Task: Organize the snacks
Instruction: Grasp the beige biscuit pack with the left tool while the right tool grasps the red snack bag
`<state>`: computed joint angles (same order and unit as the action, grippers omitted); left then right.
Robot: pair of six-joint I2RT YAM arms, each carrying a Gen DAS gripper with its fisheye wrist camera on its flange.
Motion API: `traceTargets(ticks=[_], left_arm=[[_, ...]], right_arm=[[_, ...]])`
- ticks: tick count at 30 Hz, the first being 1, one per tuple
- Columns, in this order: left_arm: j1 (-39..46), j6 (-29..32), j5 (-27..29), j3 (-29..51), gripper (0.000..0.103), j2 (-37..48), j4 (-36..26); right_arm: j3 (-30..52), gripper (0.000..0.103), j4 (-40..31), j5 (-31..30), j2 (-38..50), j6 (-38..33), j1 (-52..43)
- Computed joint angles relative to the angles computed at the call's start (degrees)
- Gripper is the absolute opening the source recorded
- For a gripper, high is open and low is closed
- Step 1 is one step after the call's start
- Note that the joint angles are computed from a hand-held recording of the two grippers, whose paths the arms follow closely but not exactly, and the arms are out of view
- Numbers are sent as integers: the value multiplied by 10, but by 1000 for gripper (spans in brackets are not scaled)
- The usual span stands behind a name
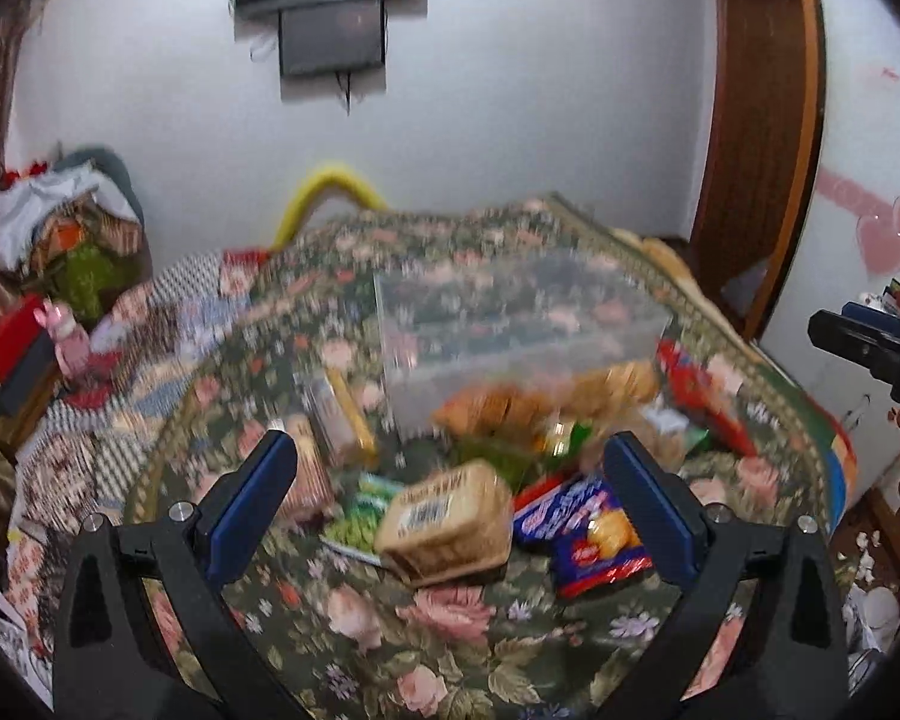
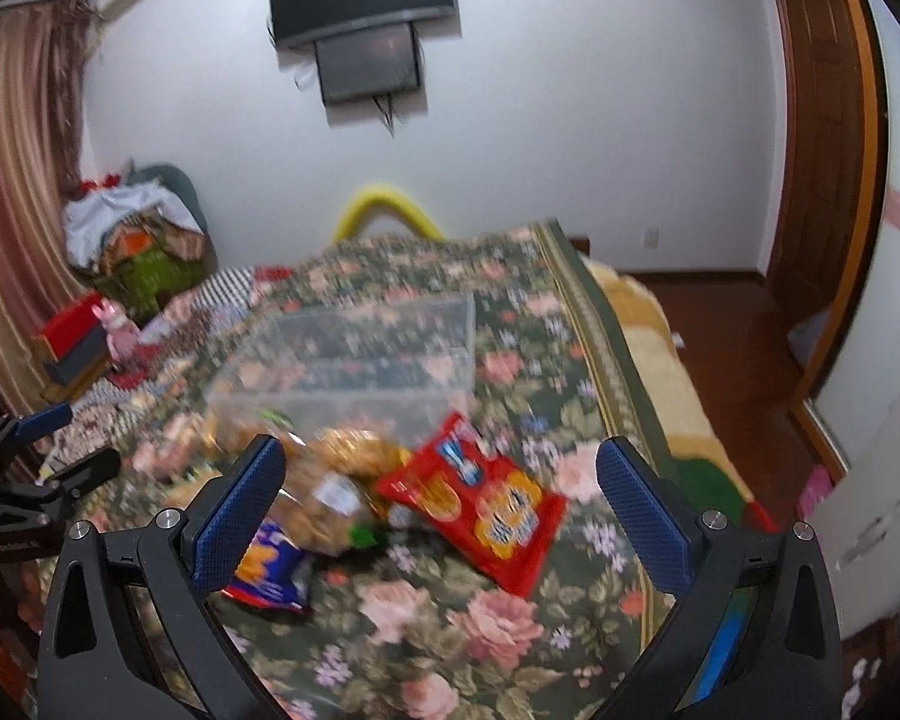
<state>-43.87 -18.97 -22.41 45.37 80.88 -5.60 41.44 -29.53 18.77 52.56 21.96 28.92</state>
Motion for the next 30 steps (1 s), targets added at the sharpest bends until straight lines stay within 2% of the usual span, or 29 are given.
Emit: traceTargets(ticks=[7,15,21,27,29,30], left_arm=[[53,-15,87,9,103,99,27],[94,-31,143,31,103,178,42],[111,-38,199,41,86,222,67],[99,-36,188,48,82,241,79],[99,-34,187,49,81,242,80],[99,-34,187,49,81,242,81]], right_arm=[[-11,103,-3,-44,51,-12,-39],[-3,103,31,-80,149,-47,-74],[2,103,51,-85,197,-52,-90],[2,102,70,-86,221,-60,-96],[5,100,78,-85,229,-61,-98],[5,95,82,-92,233,-63,-103]])
